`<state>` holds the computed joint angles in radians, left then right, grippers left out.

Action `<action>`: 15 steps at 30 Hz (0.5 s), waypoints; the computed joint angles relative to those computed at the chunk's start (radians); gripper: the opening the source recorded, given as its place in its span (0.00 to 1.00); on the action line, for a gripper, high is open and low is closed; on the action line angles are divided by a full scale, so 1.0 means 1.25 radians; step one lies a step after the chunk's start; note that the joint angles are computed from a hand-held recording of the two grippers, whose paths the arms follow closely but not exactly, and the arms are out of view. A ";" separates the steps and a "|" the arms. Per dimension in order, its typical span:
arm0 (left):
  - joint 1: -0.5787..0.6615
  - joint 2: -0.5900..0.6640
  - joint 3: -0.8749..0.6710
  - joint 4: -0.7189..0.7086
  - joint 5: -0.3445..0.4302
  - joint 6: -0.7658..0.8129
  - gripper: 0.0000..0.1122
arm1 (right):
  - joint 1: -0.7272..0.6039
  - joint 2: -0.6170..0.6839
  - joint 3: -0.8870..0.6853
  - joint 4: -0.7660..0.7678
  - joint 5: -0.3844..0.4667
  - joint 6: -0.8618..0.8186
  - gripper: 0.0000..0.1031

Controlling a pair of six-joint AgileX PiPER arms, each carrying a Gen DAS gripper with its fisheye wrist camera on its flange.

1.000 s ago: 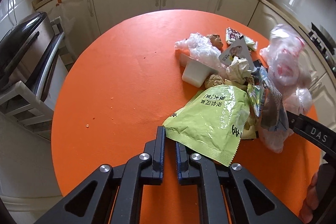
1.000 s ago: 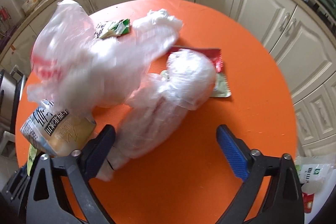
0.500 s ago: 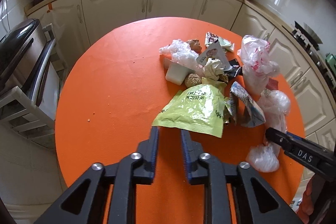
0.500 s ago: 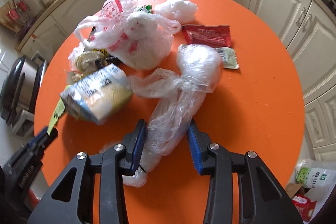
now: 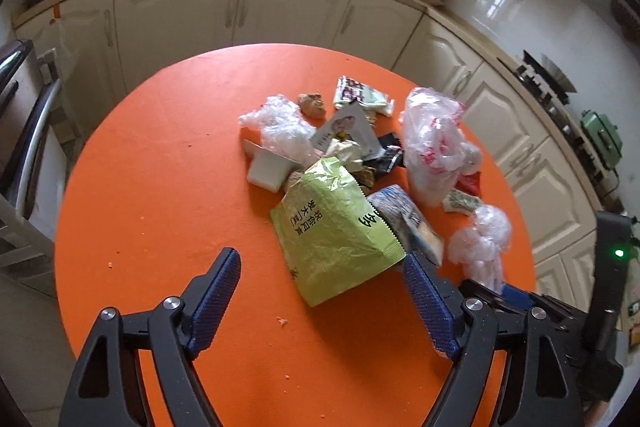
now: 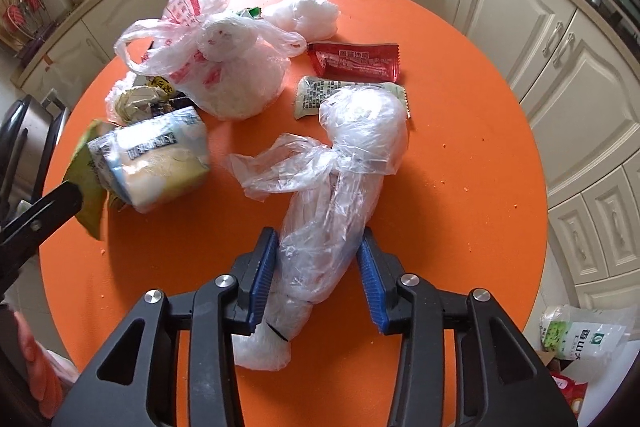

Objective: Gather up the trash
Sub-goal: 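Lift the plastic bag with the right tool while the left tool grasps the green packet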

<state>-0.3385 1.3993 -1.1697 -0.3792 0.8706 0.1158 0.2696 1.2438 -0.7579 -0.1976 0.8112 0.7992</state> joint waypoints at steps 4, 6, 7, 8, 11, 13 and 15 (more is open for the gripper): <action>0.009 -0.017 -0.001 0.021 -0.008 -0.012 0.71 | -0.002 0.015 -0.004 0.001 -0.003 0.000 0.44; 0.016 0.007 -0.021 0.031 0.003 -0.047 0.71 | 0.009 0.016 -0.007 -0.005 0.002 0.009 0.46; 0.027 0.019 -0.028 0.016 0.013 -0.052 0.71 | 0.016 0.018 -0.009 -0.009 0.005 0.015 0.46; 0.035 0.038 -0.040 -0.005 0.018 -0.053 0.71 | 0.023 0.020 -0.011 -0.012 0.008 0.020 0.47; 0.041 0.098 -0.088 -0.021 0.039 -0.086 0.71 | 0.017 0.020 -0.011 0.000 0.003 0.006 0.52; 0.059 0.129 -0.110 -0.050 0.059 -0.084 0.70 | 0.005 0.026 -0.008 -0.001 -0.006 -0.012 0.57; 0.075 0.143 -0.112 -0.079 0.063 -0.072 0.71 | 0.008 0.036 -0.009 0.007 -0.017 -0.026 0.67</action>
<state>-0.2442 1.5785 -1.3099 -0.4785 0.9499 0.0253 0.2799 1.2883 -0.7696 -0.1892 0.7897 0.7673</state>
